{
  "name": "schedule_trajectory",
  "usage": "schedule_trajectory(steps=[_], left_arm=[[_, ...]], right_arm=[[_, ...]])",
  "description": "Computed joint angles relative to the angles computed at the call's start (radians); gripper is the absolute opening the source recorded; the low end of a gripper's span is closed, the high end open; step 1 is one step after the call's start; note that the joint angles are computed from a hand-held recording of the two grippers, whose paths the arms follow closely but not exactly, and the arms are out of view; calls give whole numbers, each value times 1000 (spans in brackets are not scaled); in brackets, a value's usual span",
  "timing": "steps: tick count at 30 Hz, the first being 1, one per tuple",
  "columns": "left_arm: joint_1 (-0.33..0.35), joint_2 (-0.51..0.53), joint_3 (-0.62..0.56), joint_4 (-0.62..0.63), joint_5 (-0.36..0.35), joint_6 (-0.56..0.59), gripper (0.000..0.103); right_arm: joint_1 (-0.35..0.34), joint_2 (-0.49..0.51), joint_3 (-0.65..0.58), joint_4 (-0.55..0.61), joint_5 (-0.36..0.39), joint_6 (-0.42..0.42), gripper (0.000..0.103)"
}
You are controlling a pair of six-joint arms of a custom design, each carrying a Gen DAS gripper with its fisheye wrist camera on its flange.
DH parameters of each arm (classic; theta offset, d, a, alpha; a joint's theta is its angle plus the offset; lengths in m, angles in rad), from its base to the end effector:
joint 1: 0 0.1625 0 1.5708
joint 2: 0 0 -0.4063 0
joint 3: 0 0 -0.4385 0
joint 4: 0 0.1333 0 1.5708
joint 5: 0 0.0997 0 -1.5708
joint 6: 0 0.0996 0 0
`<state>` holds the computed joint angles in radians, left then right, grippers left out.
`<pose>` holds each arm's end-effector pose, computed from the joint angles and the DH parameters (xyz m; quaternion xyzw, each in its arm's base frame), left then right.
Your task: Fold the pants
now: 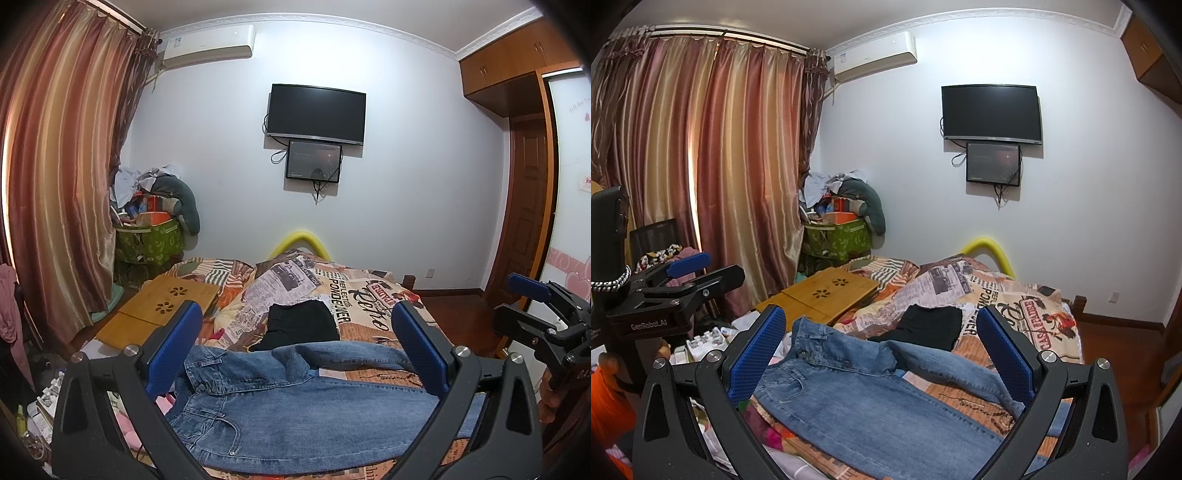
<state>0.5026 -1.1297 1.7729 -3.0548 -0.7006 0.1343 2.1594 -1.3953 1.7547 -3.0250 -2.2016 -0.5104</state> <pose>-0.4588 -0.4912 0.2984 0.3264 0.7800 -0.5037 0.1770 0.3944 -0.4565 0.4601 0.2863 -0.7766 0.5048 0.2453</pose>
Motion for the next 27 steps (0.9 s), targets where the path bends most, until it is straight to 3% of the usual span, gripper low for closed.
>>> schedule_trajectory(steps=[7, 14, 17, 20, 27], left_arm=[[34, 30, -44, 38, -26, 18, 103], [114, 119, -163, 97, -30, 35, 102], [156, 170, -233, 142, -15, 40, 90], [206, 218, -308, 215, -14, 8, 85], [330, 359, -504, 396, 39, -61, 60]], right_arm=[[-32, -17, 6, 7, 1, 3, 103], [-120, -58, 12, 31, -12, 37, 103], [-158, -79, 19, 37, -23, 46, 102], [-197, -96, 26, 29, -57, 54, 102], [-318, -127, 8, 89, -118, 157, 82]])
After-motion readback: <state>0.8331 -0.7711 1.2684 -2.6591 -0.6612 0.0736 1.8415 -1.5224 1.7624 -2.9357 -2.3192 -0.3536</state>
